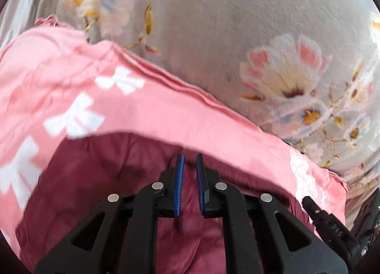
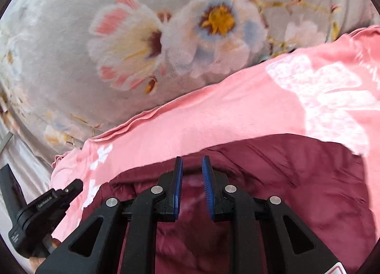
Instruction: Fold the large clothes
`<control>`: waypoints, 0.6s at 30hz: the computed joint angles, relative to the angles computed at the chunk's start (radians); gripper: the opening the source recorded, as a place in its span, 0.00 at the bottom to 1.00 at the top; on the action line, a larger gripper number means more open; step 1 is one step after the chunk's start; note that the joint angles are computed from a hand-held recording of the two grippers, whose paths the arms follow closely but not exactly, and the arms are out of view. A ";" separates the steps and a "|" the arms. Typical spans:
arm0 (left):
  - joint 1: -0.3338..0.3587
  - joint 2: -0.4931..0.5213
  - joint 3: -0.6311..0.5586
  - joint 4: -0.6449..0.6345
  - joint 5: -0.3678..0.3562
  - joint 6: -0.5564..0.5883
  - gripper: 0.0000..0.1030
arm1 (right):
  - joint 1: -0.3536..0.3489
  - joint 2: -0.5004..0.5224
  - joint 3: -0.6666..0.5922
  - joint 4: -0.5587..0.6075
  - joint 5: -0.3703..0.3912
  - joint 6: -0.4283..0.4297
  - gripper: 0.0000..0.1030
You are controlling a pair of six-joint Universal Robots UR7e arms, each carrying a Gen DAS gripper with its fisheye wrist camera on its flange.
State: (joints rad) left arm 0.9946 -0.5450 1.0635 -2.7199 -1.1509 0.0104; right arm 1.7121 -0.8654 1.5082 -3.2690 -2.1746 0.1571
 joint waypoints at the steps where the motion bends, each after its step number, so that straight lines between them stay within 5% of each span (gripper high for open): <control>1: -0.002 0.024 -0.043 0.024 0.006 0.004 0.09 | -0.005 0.018 -0.027 0.020 -0.005 -0.006 0.18; 7: 0.009 0.178 -0.275 0.209 0.064 0.002 0.09 | -0.041 0.066 -0.066 0.128 -0.023 0.038 0.18; 10: 0.032 0.228 -0.353 0.325 0.069 -0.067 0.09 | -0.064 0.053 -0.034 0.164 0.006 0.082 0.06; 18: 0.038 0.201 -0.234 0.242 0.099 0.002 0.09 | -0.047 0.086 -0.078 0.223 -0.074 0.058 0.04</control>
State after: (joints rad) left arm 1.0324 -0.3439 0.8294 -2.4780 -1.0519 0.0121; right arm 1.6650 -0.7789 1.4302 -3.0457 -2.2487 0.2146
